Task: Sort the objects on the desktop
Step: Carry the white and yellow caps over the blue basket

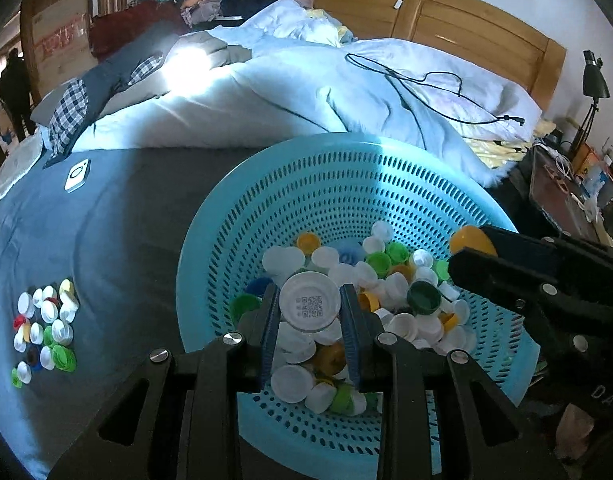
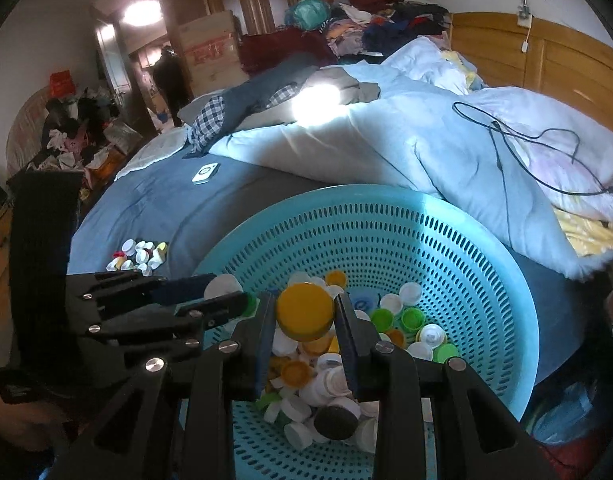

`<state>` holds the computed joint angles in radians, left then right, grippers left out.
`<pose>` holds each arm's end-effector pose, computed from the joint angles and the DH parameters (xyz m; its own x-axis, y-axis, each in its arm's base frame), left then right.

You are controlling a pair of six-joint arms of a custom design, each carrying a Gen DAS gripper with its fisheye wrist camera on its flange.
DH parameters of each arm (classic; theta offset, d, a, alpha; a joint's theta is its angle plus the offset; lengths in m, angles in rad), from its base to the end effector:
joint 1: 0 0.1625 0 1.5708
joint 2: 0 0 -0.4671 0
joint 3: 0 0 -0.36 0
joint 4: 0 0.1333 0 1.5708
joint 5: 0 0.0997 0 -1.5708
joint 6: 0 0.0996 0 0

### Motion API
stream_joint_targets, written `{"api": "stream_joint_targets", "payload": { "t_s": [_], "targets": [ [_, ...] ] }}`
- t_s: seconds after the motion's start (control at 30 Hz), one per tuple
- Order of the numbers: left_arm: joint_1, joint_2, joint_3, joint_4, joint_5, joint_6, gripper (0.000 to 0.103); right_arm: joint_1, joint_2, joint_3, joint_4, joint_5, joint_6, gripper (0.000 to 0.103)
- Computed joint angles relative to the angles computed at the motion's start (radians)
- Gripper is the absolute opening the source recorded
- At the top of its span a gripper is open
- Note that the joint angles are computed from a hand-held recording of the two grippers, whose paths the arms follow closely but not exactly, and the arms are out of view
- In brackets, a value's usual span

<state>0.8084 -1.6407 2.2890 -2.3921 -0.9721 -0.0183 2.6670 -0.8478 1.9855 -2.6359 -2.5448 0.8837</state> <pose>-0.1163 -0.3960 0.3472 -0.6767 0.4873 -0.5519 0.6681 0.7214 -0.1823 0.5174 -0.2086 0.1229 -0.8149 0.0179 0.5793 -0.4054 0.6967 -0.5918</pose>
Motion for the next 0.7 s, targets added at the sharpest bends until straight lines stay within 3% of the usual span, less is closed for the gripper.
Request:
{"api": "stream_joint_targets", "payload": {
  "t_s": [0.7],
  "targets": [
    [-0.022, 0.007, 0.013, 0.008, 0.031, -0.031, 0.025, 0.010, 0.005, 0.009, -0.031, 0.000, -0.006, 0.032]
  ]
}}
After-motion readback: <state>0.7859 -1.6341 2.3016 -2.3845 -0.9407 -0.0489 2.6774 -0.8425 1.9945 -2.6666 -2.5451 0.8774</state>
